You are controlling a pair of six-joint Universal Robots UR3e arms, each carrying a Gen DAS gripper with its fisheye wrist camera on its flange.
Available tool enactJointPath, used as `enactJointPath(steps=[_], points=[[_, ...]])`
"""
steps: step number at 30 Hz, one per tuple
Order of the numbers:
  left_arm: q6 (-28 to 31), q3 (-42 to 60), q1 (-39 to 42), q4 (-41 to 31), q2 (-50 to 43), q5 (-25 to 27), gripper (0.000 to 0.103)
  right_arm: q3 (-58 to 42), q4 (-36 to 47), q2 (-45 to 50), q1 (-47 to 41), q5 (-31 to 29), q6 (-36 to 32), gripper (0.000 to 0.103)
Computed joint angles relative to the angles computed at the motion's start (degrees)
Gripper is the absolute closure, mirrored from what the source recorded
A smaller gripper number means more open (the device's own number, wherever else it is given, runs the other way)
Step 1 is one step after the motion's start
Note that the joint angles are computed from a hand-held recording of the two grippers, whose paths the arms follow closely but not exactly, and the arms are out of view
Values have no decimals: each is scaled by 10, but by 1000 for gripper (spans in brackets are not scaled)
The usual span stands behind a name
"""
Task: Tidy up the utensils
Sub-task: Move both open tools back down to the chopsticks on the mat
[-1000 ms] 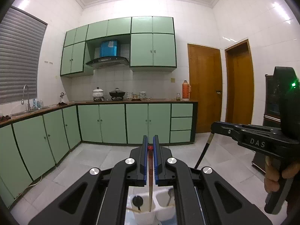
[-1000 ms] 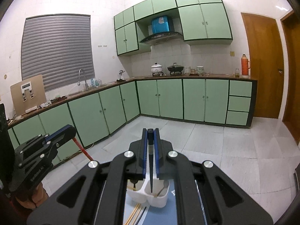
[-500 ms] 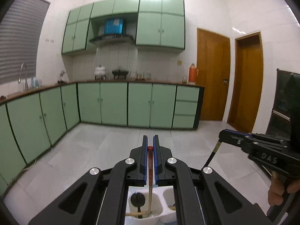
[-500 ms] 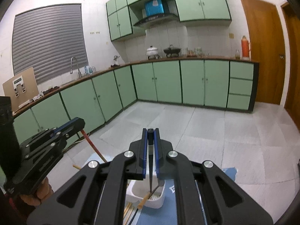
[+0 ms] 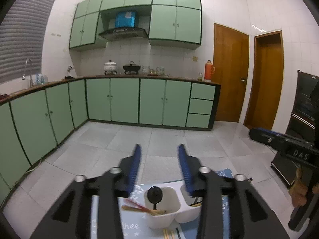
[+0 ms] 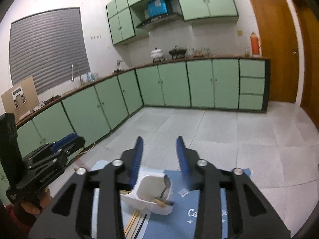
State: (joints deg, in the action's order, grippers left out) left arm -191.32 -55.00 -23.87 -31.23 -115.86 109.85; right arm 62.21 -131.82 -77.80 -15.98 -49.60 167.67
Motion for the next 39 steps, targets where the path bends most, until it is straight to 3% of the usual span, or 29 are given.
enactJointPath(steps=[9, 12, 18, 24, 28, 33, 39], points=[[-25, -230, -78, 82, 143, 92, 34, 317, -91, -235, -103, 57, -42, 19], [-48, -306, -108, 88, 177, 118, 28, 414, -64, -320, -138, 77, -89, 13], [-118, -440, -152, 73, 231, 144, 26, 556, 60, -476, -205, 100, -187, 13], [-174, -566, -173, 77, 271, 161, 26, 685, 132, -623, -255, 89, -226, 13], [-206, -626, -178, 78, 289, 158, 27, 741, 224, -724, -272, 79, -268, 13], [-237, -660, -180, 73, 300, 146, 27, 803, 164, -764, -204, 25, -234, 22], [-251, -673, -189, 59, 306, 147, 27, 827, 126, -739, -121, -28, -214, 28]])
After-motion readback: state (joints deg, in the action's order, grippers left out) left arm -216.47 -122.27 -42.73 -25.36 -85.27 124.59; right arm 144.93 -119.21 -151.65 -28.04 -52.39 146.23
